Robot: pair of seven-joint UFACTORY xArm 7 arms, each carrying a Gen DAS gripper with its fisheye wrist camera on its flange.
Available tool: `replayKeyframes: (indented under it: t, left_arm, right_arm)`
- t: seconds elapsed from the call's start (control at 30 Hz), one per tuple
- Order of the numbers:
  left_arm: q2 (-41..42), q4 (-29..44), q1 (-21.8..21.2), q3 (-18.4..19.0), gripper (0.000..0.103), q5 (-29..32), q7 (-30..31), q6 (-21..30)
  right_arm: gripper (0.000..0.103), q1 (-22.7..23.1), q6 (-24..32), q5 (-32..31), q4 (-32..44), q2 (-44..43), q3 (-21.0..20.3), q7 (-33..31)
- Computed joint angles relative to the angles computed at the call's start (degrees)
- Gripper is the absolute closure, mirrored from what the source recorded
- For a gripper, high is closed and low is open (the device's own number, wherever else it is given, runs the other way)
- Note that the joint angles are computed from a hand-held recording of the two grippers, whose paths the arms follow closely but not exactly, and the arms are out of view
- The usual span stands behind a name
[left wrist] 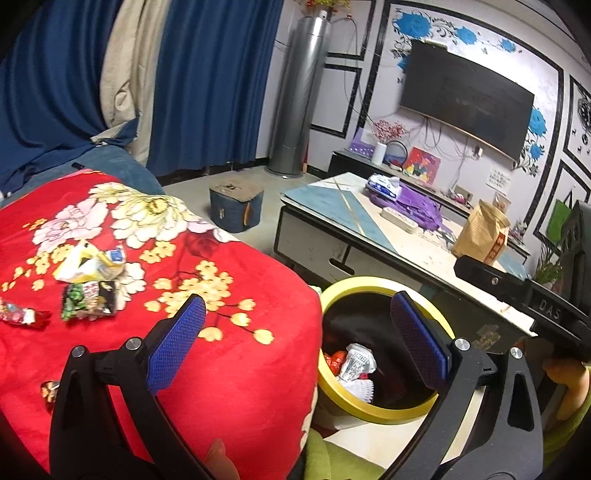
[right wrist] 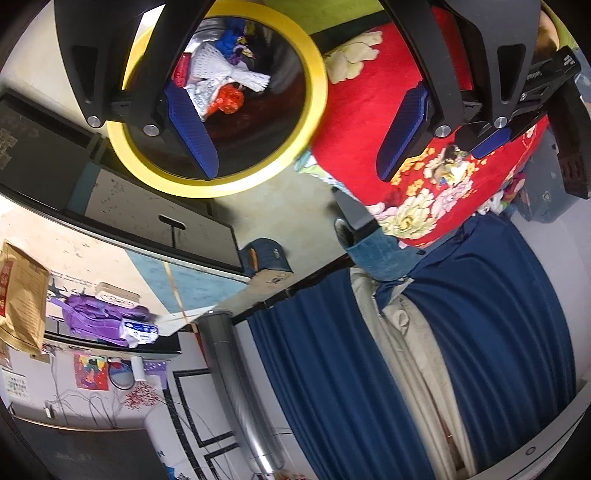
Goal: Collect trash
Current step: 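Move both open tools back over the bed toward the chocolate bar and green packet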
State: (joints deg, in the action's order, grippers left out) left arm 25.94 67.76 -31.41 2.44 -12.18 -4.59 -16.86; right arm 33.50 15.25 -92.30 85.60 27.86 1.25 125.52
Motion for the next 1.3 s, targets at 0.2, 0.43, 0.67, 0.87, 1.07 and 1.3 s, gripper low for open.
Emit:
replayKeyframes:
  t: [0.2,0.43,0.67,0.87,1.07,1.3]
  left_arm:
    - [-1.9,-2.5,-1.5,2.8,0.011,-3.6,1.1,-1.9]
    - [-3.9,-4.8,-0.9,3.5,0.011,-8.6,3.5,-3.4]
    - [-5.8,-6.8,-1.1,5.0,0.011,-14.6,6.6,-4.8]
    - [-6.9,-7.4,-1.7,6.5,0.011,-21.6,10.9,-4.1]
    - [-7.4,-7.7,-1.6,7.8,0.011,-27.3,14.2,-4.2]
    - [-7.8,-8.0,-0.6,8.8,0.011,-32.9,17.3,-4.3]
  right_arm:
    - [0.018,1.6,-0.1,2.9,3.2,1.7,0.0,-4.9]
    - [0.017,4.2,-2.0,8.1,7.2,4.2,-2.0,-10.8]
    - [0.017,6.2,-4.5,15.8,12.2,7.8,-3.8,-18.8]
    - [0.017,6.9,-5.0,25.1,18.2,12.3,-2.6,-30.1]
    - [0.017,7.3,-4.7,33.7,24.1,16.8,-0.9,-40.8]
    - [0.017,7.2,-2.1,43.6,33.0,23.1,3.0,-54.4]
